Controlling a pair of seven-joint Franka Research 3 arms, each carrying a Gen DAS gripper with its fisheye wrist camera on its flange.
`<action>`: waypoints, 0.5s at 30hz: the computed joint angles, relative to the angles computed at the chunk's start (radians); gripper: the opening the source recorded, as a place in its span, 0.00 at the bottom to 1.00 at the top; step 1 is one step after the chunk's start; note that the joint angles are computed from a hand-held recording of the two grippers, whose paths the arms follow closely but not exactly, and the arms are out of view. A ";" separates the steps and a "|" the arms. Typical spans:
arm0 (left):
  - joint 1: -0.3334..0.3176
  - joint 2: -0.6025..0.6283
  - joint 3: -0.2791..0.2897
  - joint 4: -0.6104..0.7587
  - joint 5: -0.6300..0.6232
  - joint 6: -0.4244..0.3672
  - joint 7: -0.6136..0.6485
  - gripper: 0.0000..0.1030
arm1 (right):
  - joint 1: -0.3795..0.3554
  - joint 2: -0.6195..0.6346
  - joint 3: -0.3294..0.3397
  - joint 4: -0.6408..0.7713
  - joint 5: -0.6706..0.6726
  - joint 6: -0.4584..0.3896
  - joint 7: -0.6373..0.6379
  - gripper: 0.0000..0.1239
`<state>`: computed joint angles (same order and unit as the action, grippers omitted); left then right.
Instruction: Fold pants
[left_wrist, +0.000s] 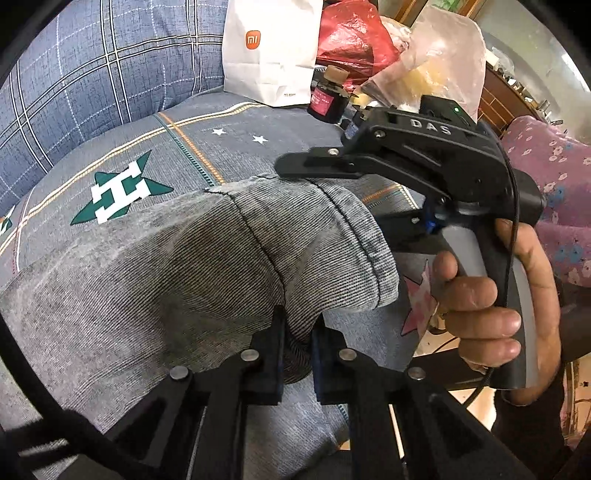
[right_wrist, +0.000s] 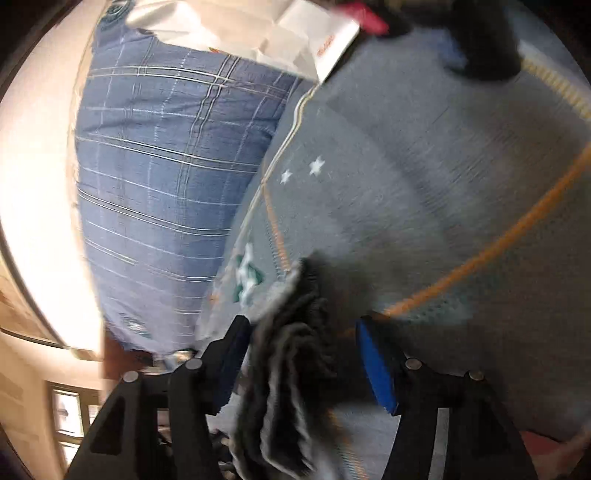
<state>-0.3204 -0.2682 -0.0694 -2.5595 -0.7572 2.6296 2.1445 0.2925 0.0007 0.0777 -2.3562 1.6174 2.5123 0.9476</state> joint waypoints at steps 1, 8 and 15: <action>-0.001 0.006 0.013 0.009 -0.015 -0.012 0.018 0.11 | 0.001 0.003 0.001 0.007 0.026 -0.005 -0.026 0.36; 0.039 -0.124 0.093 -0.034 -0.217 -0.148 0.132 0.11 | 0.064 -0.086 0.036 0.027 -0.009 0.137 -0.082 0.20; 0.145 -0.351 0.182 -0.199 -0.322 -0.170 0.118 0.11 | 0.177 -0.085 0.092 0.153 -0.064 0.195 -0.104 0.14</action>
